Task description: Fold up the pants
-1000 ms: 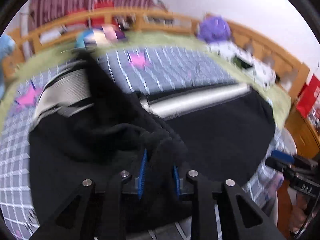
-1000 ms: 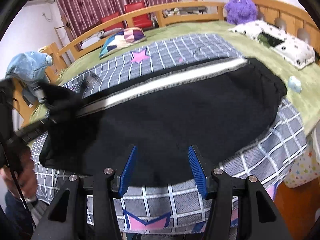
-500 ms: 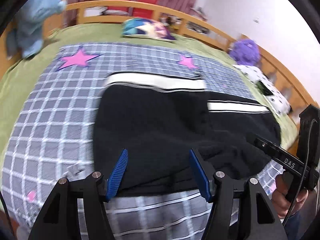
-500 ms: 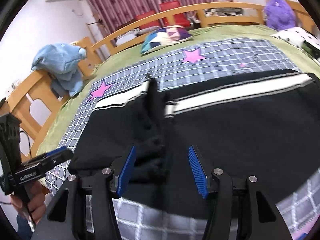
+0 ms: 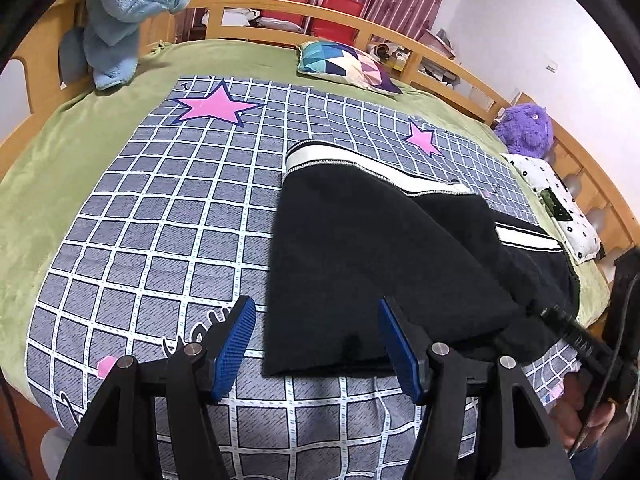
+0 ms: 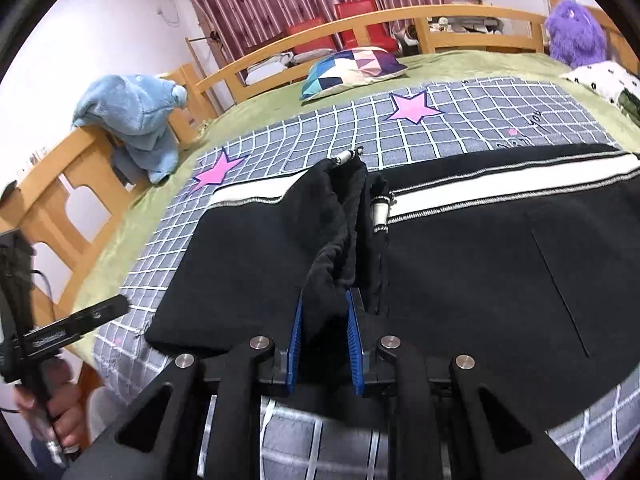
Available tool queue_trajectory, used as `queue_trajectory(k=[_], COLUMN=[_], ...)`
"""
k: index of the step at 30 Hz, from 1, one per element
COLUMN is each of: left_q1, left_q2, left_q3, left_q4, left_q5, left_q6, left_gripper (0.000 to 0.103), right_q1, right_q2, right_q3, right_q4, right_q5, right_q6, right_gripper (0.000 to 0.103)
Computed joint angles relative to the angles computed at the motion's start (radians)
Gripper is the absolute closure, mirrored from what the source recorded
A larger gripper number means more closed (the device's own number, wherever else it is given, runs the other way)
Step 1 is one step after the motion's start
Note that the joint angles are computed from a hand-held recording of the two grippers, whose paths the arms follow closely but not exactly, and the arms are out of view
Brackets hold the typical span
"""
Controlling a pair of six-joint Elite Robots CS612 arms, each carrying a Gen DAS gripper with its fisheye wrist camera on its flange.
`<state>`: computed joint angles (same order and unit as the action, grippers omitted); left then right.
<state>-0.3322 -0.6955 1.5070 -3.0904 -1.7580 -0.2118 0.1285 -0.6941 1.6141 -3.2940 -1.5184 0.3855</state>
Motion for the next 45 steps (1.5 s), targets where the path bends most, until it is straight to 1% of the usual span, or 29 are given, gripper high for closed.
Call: queue_trajectory(k=[2,3,5,7,10,11,14,16,19,20,21,22,23,24,25,26,27,28,29,30,31,32,33,34,37,40,41,44,45], left_q1=[0.001,0.001,0.000,0.000,0.001,0.004,0.010,0.013,0.016,0.017,0.019,0.020,0.021,0.022,0.023,0.022,0.023,0.023,0.022,0.021,0.019,0.017,0.014,0.010,0.002,-0.003,-0.005,-0.009,-0.010], left_q2=[-0.001,-0.001,-0.003,-0.005,-0.006,-0.005,-0.002,-0.002,-0.001,-0.001,0.000,0.001,0.002,0.003,0.003,0.003,0.003,0.004,0.005,0.006,0.009,0.012,0.013,0.014,0.015,0.016,0.017,0.019,0.020], left_q3=[0.001,0.003,0.008,0.015,0.022,0.021,0.014,0.012,0.009,0.007,0.003,0.000,-0.004,-0.008,-0.009,-0.009,-0.010,-0.011,-0.013,-0.015,-0.019,-0.023,-0.027,-0.030,-0.037,-0.040,-0.044,-0.052,-0.054], left_q4=[0.000,-0.002,0.000,0.004,0.005,0.006,0.030,0.040,0.042,0.041,0.039,0.037,0.034,0.031,0.028,0.022,0.020,0.018,0.017,0.018,0.018,0.022,0.031,0.045,0.071,0.077,0.086,0.103,0.106], left_q5=[-0.008,-0.003,0.015,0.038,0.071,0.068,0.042,0.025,0.015,0.011,0.002,-0.006,-0.011,-0.016,-0.019,-0.021,-0.024,-0.030,-0.039,-0.048,-0.056,-0.060,-0.062,-0.062,-0.064,-0.060,-0.059,-0.058,-0.054], left_q6=[0.006,0.007,0.009,0.014,-0.004,-0.011,-0.016,-0.017,-0.027,-0.032,-0.036,-0.038,-0.039,-0.040,-0.040,-0.042,-0.043,-0.043,-0.040,-0.037,-0.034,-0.030,-0.024,-0.017,0.006,0.013,0.014,0.016,0.019], left_gripper=[0.042,0.042,0.042,0.042,0.041,0.041,0.041,0.041,0.041,0.041,0.041,0.041,0.041,0.041,0.041,0.041,0.041,0.041,0.041,0.041,0.041,0.041,0.041,0.041,0.041,0.041,0.041,0.041,0.041], right_q1=[0.008,0.015,0.018,0.018,-0.002,-0.006,-0.009,-0.017,-0.035,-0.036,-0.029,-0.019,-0.016,-0.017,-0.026,-0.046,-0.057,-0.063,-0.064,-0.066,-0.071,-0.083,-0.091,-0.094,-0.085,-0.089,-0.091,-0.085,-0.086], right_q2=[0.005,0.014,0.034,0.032,0.019,0.020,0.042,0.071,0.115,0.132,0.137,0.137,0.133,0.121,0.106,0.084,0.072,0.061,0.049,0.048,0.050,0.055,0.060,0.065,0.039,0.023,0.026,0.046,0.063], right_q3=[-0.011,-0.027,-0.060,-0.050,-0.023,-0.025,-0.083,-0.139,-0.220,-0.243,-0.251,-0.257,-0.251,-0.228,-0.198,-0.155,-0.131,-0.112,-0.093,-0.090,-0.095,-0.103,-0.111,-0.110,-0.076,-0.057,-0.066,-0.125,-0.157], right_q4=[0.061,0.123,0.207,0.165,0.053,0.032,0.074,0.135,0.279,0.313,0.305,0.304,0.290,0.234,0.162,0.081,0.043,0.028,0.041,0.068,0.119,0.213,0.264,0.274,0.220,0.115,0.090,0.128,0.156], right_q5=[-0.016,-0.038,-0.051,-0.056,-0.015,-0.014,-0.051,-0.030,0.058,0.064,0.028,-0.019,-0.025,-0.028,-0.013,0.041,0.056,0.040,-0.018,-0.043,-0.035,0.015,0.051,0.068,0.019,-0.010,-0.009,-0.024,-0.008], right_q6=[-0.030,-0.042,-0.057,-0.065,-0.006,0.006,-0.012,-0.012,0.014,0.020,0.003,-0.050,-0.077,-0.087,-0.068,-0.020,0.020,0.048,0.046,0.033,0.025,0.033,0.044,0.050,-0.020,-0.035,-0.050,-0.077,-0.088], right_gripper=[0.077,0.074,0.072,0.068,0.048,0.046,0.046,0.042,0.041,0.047,0.061,0.081,0.088,0.089,0.089,0.089,0.089,0.088,0.088,0.086,0.079,0.073,0.073,0.073,0.067,0.050,0.047,0.047,0.048])
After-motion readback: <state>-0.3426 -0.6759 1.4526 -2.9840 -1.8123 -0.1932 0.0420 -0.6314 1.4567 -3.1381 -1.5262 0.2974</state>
